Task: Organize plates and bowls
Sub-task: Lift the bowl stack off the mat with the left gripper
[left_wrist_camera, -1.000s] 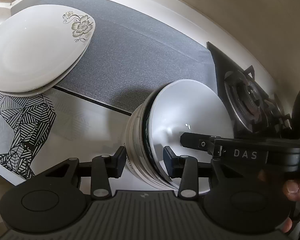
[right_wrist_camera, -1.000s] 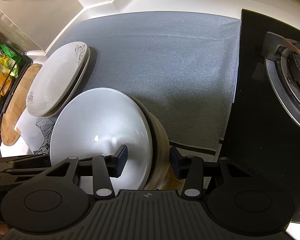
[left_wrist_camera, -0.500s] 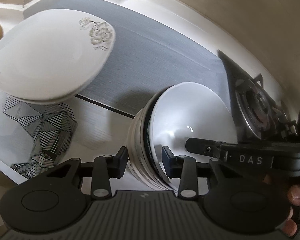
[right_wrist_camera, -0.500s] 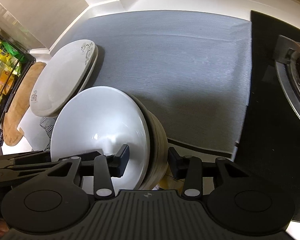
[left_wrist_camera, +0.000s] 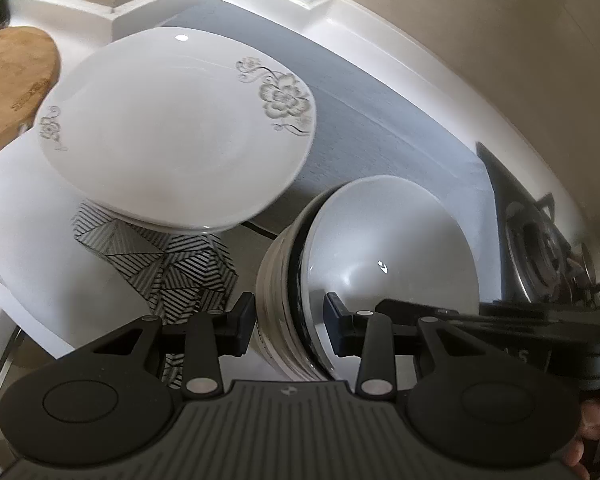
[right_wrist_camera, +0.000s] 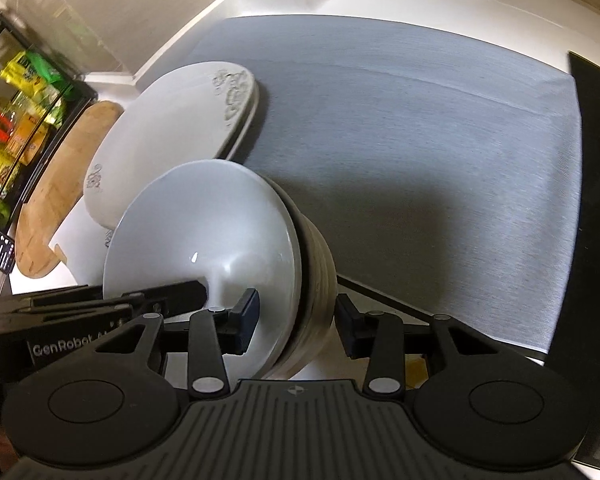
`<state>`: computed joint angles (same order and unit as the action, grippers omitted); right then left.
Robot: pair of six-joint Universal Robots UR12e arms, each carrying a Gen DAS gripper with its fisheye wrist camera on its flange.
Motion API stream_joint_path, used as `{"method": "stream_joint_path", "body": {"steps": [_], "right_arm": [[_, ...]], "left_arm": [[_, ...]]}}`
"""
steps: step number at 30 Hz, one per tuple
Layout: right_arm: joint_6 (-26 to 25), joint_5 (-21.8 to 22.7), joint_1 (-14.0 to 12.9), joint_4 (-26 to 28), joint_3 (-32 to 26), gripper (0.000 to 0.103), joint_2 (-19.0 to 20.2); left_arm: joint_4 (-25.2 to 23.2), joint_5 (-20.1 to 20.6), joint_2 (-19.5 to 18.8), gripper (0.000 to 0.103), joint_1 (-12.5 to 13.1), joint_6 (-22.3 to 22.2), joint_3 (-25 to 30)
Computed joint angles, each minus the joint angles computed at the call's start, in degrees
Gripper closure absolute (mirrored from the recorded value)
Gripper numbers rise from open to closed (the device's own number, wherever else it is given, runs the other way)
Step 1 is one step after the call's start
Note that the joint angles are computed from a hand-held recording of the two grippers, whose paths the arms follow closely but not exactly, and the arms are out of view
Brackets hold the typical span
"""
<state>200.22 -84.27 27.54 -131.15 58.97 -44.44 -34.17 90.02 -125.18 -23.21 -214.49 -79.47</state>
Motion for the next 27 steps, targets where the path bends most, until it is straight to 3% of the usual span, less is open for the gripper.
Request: {"method": "stream_joint_path", "body": {"steps": [18,27], "right_arm": [[0.42,-0.49,0.28,0.19,-1.02,0.057,0.61],[-0.16,0.8,-0.05,1.73,-2.82,0.053,1.53]], "left_arm": [[0.74,-1.1,0.12,0.061,0.29,-1.68,-0.59],[1.9,-4.01,0.26,0.062,1.04,-3.81,-1.38]]}}
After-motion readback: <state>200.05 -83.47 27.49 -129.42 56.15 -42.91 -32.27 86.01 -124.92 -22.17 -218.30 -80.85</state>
